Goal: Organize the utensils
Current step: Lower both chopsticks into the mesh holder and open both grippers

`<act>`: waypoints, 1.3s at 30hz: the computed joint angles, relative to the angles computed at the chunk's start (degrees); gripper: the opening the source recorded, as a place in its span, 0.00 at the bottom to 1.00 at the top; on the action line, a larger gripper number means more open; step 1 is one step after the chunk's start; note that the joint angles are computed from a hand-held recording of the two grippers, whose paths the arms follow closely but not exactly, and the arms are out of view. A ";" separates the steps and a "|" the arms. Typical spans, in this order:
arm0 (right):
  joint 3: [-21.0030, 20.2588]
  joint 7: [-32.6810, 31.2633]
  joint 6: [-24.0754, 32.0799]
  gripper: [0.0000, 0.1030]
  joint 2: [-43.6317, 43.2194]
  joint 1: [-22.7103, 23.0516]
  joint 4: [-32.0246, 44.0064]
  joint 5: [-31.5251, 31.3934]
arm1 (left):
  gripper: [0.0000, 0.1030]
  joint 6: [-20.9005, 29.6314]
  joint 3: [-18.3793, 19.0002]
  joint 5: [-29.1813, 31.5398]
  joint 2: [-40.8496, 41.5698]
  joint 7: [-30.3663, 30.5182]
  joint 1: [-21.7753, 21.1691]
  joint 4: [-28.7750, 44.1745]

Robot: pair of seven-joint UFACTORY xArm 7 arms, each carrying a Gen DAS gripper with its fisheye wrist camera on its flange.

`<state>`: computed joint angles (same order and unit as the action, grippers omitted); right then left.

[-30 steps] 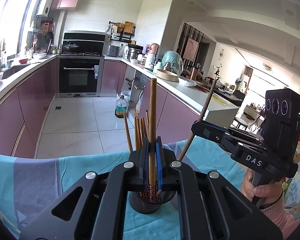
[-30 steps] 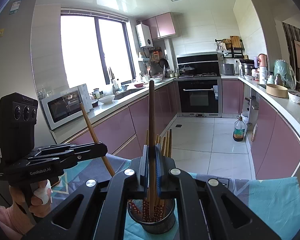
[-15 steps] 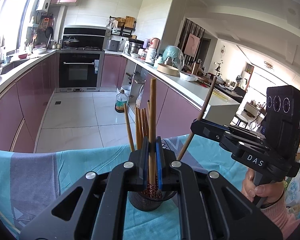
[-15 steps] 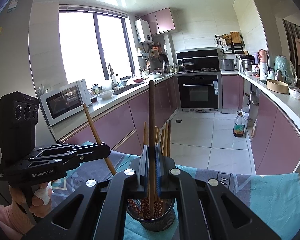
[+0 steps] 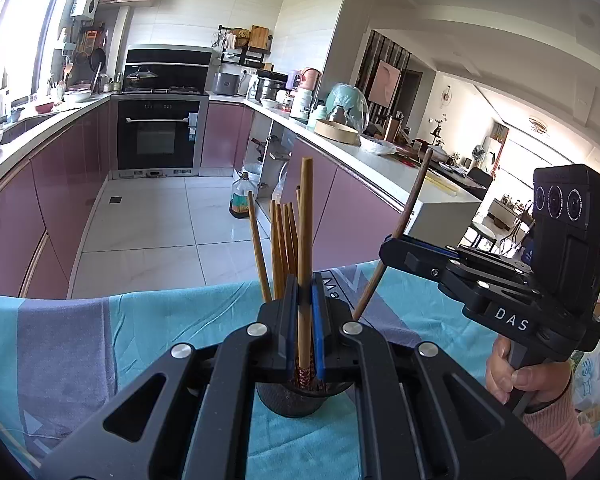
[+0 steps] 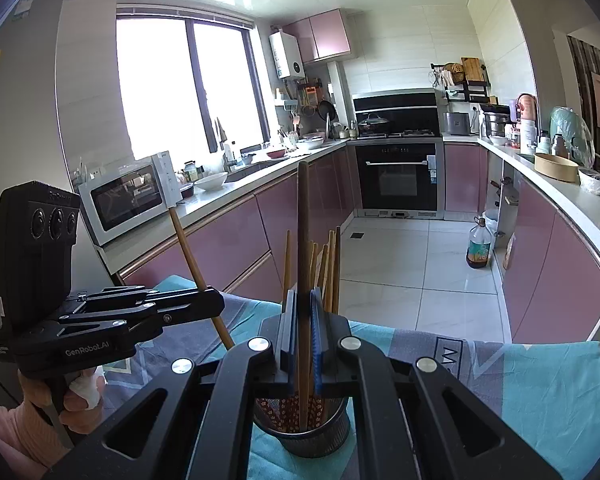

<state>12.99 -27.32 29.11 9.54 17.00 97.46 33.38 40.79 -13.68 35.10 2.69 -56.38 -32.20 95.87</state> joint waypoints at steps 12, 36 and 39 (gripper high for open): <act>-0.02 -0.56 0.72 0.05 0.39 -0.20 -0.16 -0.06 | 0.07 -0.55 0.74 -1.58 1.39 1.22 -0.09 0.56; 0.23 0.76 2.68 0.05 2.24 0.21 1.48 -2.68 | 0.07 -1.19 2.59 -5.15 4.77 5.43 -0.38 2.78; 0.29 0.81 2.79 0.05 2.37 0.24 1.48 -2.89 | 0.07 -1.19 2.99 -5.34 5.50 5.75 -0.68 3.26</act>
<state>13.28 -26.52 31.90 11.92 17.25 98.94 30.50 39.60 -10.69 29.77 8.19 -50.63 -32.89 99.13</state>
